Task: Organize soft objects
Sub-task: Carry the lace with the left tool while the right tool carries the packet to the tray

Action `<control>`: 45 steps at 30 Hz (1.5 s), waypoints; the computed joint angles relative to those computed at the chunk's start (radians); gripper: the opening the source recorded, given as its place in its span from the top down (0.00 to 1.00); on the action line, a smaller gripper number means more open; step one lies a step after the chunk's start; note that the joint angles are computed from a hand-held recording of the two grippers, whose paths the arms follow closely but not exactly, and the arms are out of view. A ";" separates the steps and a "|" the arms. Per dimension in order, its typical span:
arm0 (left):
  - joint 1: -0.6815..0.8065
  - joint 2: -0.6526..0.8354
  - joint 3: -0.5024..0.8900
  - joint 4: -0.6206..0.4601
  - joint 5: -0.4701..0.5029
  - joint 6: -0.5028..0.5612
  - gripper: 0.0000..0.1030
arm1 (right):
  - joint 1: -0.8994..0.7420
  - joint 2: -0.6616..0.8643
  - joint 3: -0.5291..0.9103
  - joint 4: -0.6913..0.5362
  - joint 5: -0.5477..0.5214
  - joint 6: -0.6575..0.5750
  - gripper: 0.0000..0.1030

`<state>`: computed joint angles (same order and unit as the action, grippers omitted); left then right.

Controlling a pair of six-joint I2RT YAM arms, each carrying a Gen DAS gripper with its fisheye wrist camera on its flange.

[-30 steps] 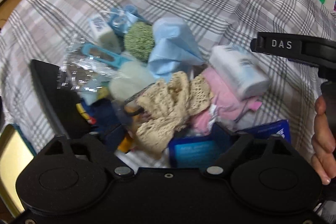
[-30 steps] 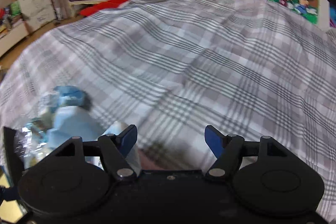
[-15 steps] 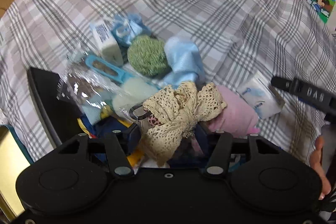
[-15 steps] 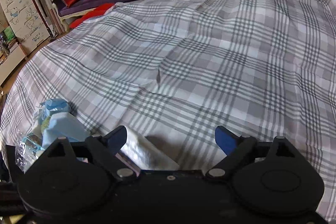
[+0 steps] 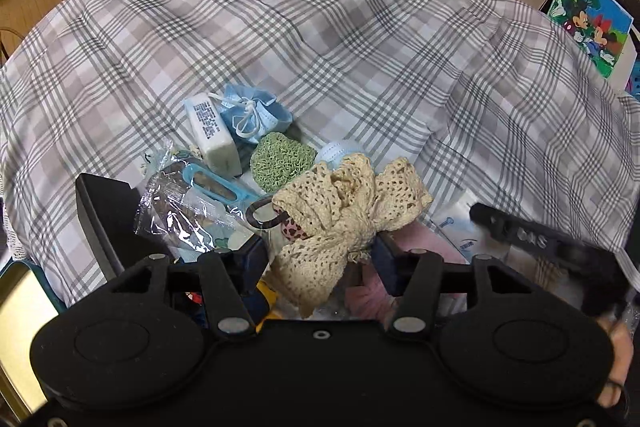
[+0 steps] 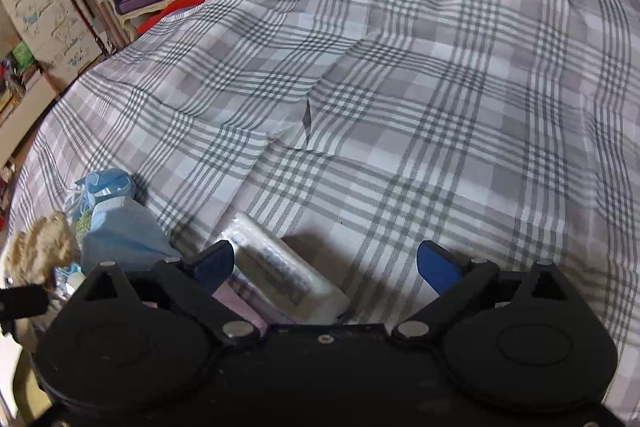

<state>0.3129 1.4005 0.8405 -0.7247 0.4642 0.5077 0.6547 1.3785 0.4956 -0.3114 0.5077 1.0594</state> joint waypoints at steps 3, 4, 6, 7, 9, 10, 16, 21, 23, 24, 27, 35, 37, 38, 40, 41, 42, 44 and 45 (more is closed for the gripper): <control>0.007 -0.014 -0.006 -0.009 -0.002 0.013 0.48 | -0.066 0.061 0.059 -0.059 0.068 -0.012 0.05; 0.009 -0.014 -0.006 -0.011 -0.003 0.016 0.48 | -0.088 0.065 0.072 -0.078 0.074 -0.018 0.05; 0.013 -0.013 -0.006 -0.014 -0.004 0.020 0.48 | -0.098 0.017 0.053 -0.065 0.068 -0.046 0.05; 0.014 -0.012 -0.006 -0.014 -0.005 0.020 0.48 | -0.093 -0.020 0.032 -0.043 0.054 -0.070 0.05; 0.014 -0.009 -0.005 -0.014 -0.011 0.014 0.48 | -0.076 -0.056 -0.003 0.011 0.020 -0.106 0.04; 0.015 -0.008 -0.005 -0.016 -0.012 0.015 0.48 | -0.065 -0.051 -0.011 0.033 0.009 -0.112 0.04; 0.057 -0.010 0.006 -0.050 -0.006 0.054 0.48 | -0.067 0.184 0.074 0.091 -0.003 -0.211 0.04; 0.121 -0.005 0.038 -0.100 0.003 0.103 0.48 | -0.098 0.293 0.097 0.128 -0.045 -0.236 0.17; 0.151 0.000 0.054 -0.118 0.008 0.124 0.48 | -0.121 0.256 0.090 0.115 -0.073 -0.228 0.25; 0.169 0.005 0.065 -0.130 0.013 0.135 0.48 | -0.127 0.243 0.093 0.100 -0.084 -0.222 0.27; 0.230 0.023 0.099 -0.170 0.032 0.175 0.48 | -0.112 0.183 0.101 0.041 -0.090 -0.179 0.29; 0.439 0.105 0.200 -0.276 0.051 0.318 0.48 | 0.105 -0.010 0.207 -0.217 -0.015 0.020 0.28; 0.503 0.129 0.225 -0.294 0.052 0.364 0.48 | 0.184 -0.014 0.261 -0.278 0.010 0.070 0.28; 0.535 0.146 0.242 -0.305 0.054 0.389 0.48 | 0.227 -0.007 0.292 -0.306 0.024 0.095 0.28; 0.600 0.188 0.283 -0.333 0.055 0.439 0.48 | 0.312 0.023 0.359 -0.351 0.046 0.139 0.28; 0.629 0.207 0.298 -0.340 0.053 0.458 0.48 | 0.357 0.045 0.397 -0.371 0.055 0.160 0.28; 0.657 0.227 0.316 -0.346 0.050 0.473 0.48 | 0.394 0.068 0.431 -0.382 0.057 0.172 0.28; 0.711 0.264 0.342 -0.346 0.041 0.501 0.48 | 0.472 0.132 0.517 -0.403 0.058 0.196 0.28; 0.736 0.279 0.350 -0.339 0.034 0.514 0.48 | 0.504 0.175 0.564 -0.403 0.053 0.197 0.28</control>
